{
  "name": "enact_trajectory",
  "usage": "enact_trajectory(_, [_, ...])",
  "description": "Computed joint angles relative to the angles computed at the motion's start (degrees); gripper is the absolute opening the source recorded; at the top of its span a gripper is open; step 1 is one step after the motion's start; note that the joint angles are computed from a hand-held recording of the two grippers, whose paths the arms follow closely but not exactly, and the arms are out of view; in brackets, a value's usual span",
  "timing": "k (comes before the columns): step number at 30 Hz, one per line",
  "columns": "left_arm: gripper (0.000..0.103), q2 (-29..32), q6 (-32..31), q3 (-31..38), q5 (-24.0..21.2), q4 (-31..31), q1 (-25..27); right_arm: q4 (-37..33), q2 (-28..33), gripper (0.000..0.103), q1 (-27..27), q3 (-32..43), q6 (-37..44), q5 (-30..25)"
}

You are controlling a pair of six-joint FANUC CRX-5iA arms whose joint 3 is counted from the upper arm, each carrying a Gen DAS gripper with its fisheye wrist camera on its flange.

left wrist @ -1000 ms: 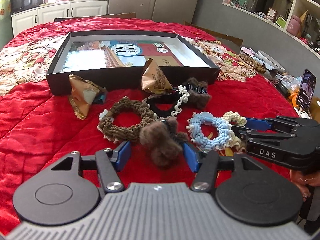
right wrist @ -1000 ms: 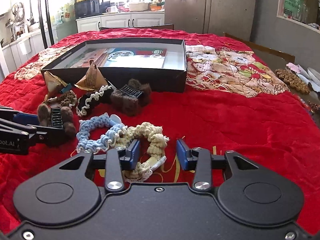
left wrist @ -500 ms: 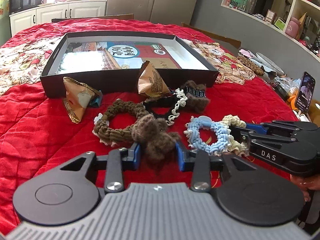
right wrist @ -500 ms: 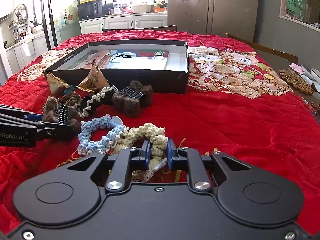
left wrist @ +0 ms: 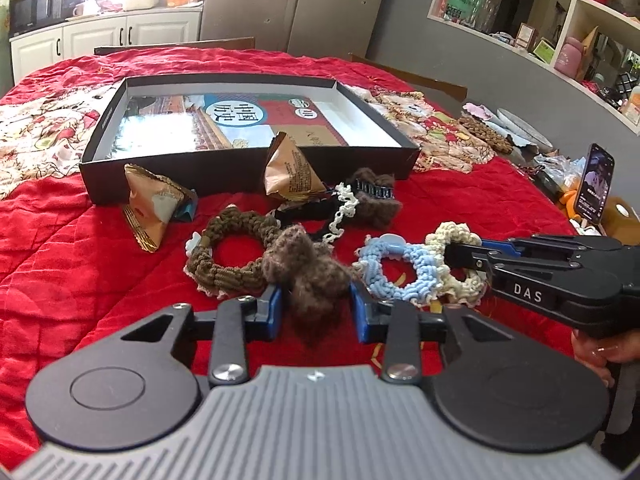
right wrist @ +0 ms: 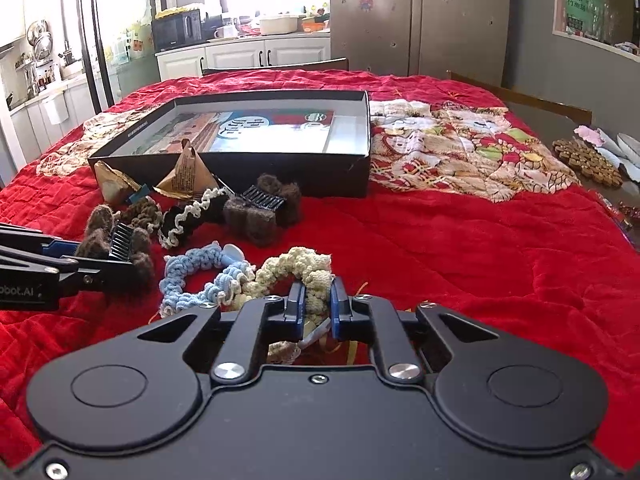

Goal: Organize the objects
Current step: 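Close left tool on brown fuzzy clip while right tool grasps cream scrunchie, then lift brown clip with left tool over the black box while right tool carries cream scrunchie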

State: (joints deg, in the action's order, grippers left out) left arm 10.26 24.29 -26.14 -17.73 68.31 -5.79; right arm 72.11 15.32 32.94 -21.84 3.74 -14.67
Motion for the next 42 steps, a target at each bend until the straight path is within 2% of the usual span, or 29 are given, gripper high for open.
enact_trajectory(19, [0.038, -2.53, -15.92, -1.95, 2.23, 18.06, -2.52, 10.7, -1.89, 0.012, -1.4, 0.92, -4.7, -0.43])
enact_trajectory(24, [0.038, -2.0, -16.78, -0.7, 2.84, 19.49, -2.43, 10.55, -1.07, 0.012, -1.32, 2.69, -3.13, -0.09])
enact_trajectory(34, [0.038, 0.19, -19.63, 3.23, 5.39, 23.42, -2.25, 17.55, 1.37, 0.012, -3.08, 7.11, -7.65, 1.97])
enact_trajectory(37, [0.038, 0.99, -22.77, 4.49, 7.44, 26.87, -3.12, 18.22, 2.39, 0.012, -3.4, 8.79, -8.27, 2.28])
enact_trajectory(42, [0.039, 2.87, -23.86, 7.03, 9.07, 28.03, -3.33, 17.5, 4.32, 0.012, -3.86, 11.84, -7.92, 2.83])
